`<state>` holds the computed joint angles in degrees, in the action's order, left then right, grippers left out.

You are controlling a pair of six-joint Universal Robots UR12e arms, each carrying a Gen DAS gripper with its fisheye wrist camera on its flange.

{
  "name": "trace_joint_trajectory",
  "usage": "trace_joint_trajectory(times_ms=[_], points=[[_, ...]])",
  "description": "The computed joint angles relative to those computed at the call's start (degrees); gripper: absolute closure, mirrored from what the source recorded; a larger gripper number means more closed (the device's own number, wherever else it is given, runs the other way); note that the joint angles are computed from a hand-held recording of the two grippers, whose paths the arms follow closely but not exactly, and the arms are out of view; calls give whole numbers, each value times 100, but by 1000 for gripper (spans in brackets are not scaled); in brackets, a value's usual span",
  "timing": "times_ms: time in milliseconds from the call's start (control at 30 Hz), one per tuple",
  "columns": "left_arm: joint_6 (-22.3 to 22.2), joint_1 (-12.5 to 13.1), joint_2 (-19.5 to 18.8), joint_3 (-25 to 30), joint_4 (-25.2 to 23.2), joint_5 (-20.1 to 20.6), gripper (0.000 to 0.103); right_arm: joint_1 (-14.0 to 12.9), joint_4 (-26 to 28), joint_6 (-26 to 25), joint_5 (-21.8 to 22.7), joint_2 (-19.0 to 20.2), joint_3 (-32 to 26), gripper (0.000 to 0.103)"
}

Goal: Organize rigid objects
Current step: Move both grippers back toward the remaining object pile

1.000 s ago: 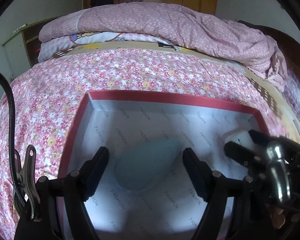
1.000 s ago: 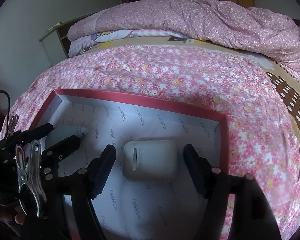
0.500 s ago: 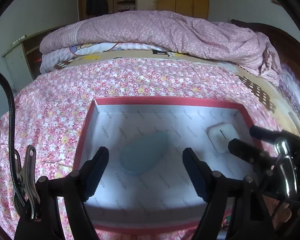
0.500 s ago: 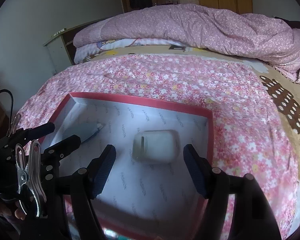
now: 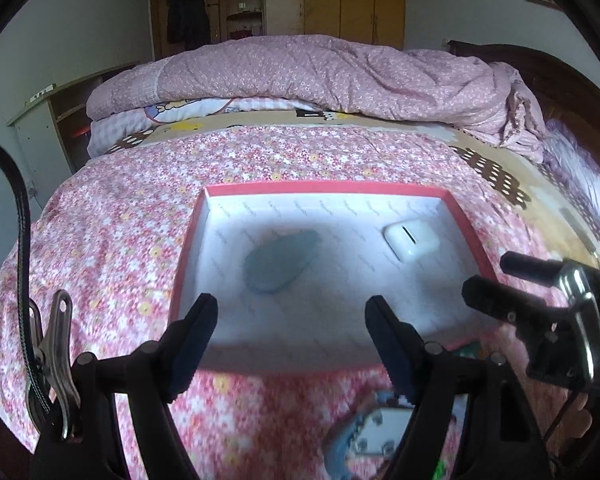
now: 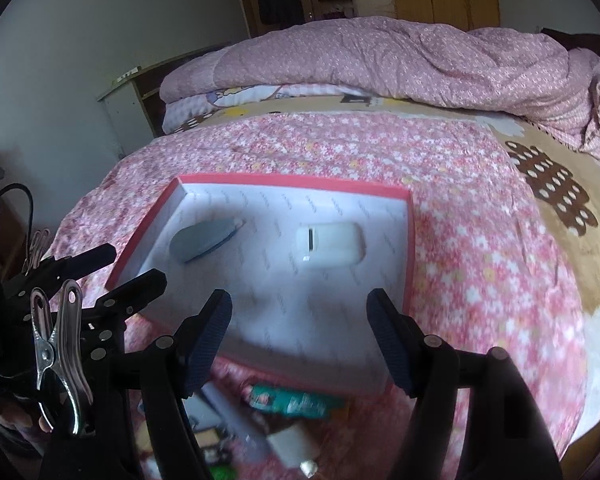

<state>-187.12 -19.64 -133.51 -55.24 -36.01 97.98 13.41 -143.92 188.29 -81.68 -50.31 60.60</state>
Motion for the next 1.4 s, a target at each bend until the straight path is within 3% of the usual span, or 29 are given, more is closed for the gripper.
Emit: trace_joint_trajectory(times_ms=[400,800,967,1167,1400], points=[[32,-53,575,-998,413,-68,23,20,-353,157,57,-487,870,31],[-61,-55,990,-1771,686,-212,23,91,-219,-43,329,-823,1456,31],[-234,-20,1089,-2025,656,-235,23,169,44,-344,467,-890,1566,31],[-439,50,1185,-2288,643,-296,23,233,237,-567,777,-903,1619,44],[-545,127,1262,-2503,809,-314,23,359,278,-907,734,-868,1543,52]])
